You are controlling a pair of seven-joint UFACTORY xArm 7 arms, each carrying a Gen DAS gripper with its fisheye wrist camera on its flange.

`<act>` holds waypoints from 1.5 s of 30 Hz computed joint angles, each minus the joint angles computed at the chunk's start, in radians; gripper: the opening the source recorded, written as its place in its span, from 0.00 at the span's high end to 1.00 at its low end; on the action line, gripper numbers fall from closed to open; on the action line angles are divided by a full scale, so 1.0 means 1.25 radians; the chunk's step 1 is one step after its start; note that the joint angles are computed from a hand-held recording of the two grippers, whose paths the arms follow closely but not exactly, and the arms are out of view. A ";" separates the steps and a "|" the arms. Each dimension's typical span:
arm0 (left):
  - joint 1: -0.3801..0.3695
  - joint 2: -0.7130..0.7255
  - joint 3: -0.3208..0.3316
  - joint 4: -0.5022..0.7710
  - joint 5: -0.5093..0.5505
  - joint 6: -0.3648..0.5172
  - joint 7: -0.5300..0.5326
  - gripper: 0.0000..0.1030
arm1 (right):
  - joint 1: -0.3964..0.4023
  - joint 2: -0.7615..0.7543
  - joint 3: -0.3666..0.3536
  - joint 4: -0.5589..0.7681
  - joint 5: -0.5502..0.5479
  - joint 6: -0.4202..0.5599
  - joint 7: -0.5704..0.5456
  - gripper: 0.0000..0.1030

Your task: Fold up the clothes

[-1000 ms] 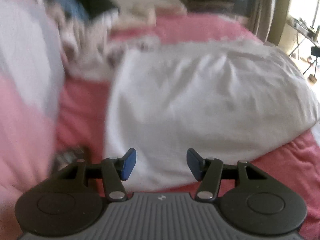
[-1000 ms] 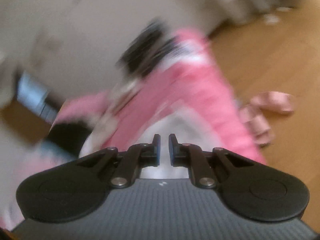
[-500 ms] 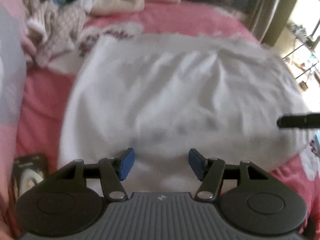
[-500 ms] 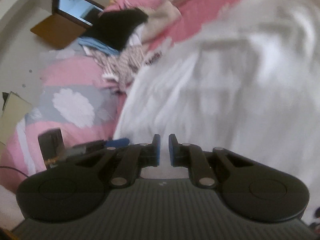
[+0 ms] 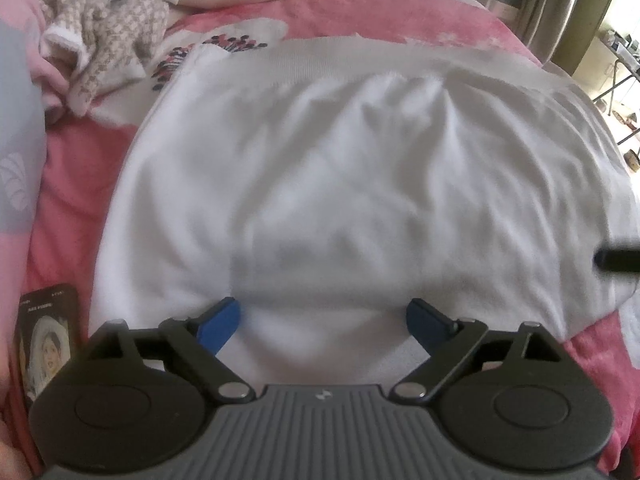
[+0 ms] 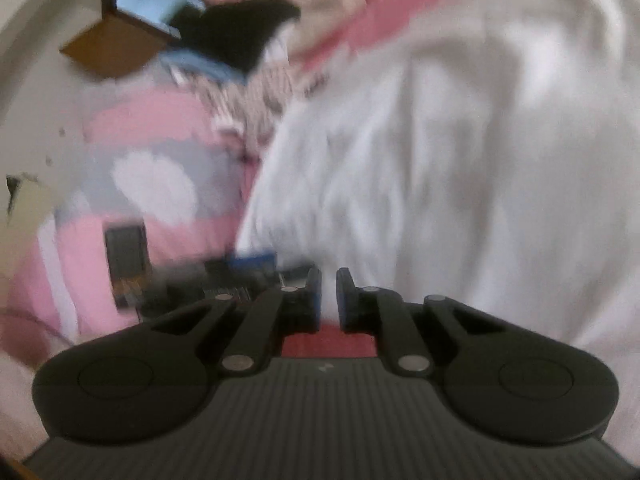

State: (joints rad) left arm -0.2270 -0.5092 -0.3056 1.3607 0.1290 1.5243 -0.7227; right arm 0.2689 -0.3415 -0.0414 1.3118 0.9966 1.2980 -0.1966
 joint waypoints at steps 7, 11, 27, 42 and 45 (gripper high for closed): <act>0.001 0.017 -0.007 0.015 0.011 0.013 -0.010 0.09 | -0.023 0.003 0.026 -0.011 -0.099 -0.076 0.106 0.92; -0.002 0.022 -0.008 0.018 0.016 0.017 -0.014 0.08 | -0.023 -0.015 0.009 -0.043 -0.116 -0.019 0.151 0.93; -0.010 0.029 -0.010 0.021 0.028 0.024 -0.024 0.05 | -0.010 -0.010 0.053 0.079 -0.284 -0.056 0.060 0.81; -0.008 0.026 -0.012 0.017 0.036 0.028 -0.037 0.01 | -0.009 -0.009 0.126 0.101 -0.568 -0.115 0.086 0.48; -0.008 0.027 -0.012 0.017 0.037 0.028 -0.038 0.00 | -0.007 -0.008 0.135 0.099 -0.606 -0.121 0.093 0.41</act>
State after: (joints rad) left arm -0.2374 -0.4753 -0.3212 1.3819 0.1753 1.5591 -0.7700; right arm 0.2603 -0.3510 0.1278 1.4360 0.2390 1.1469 -0.0800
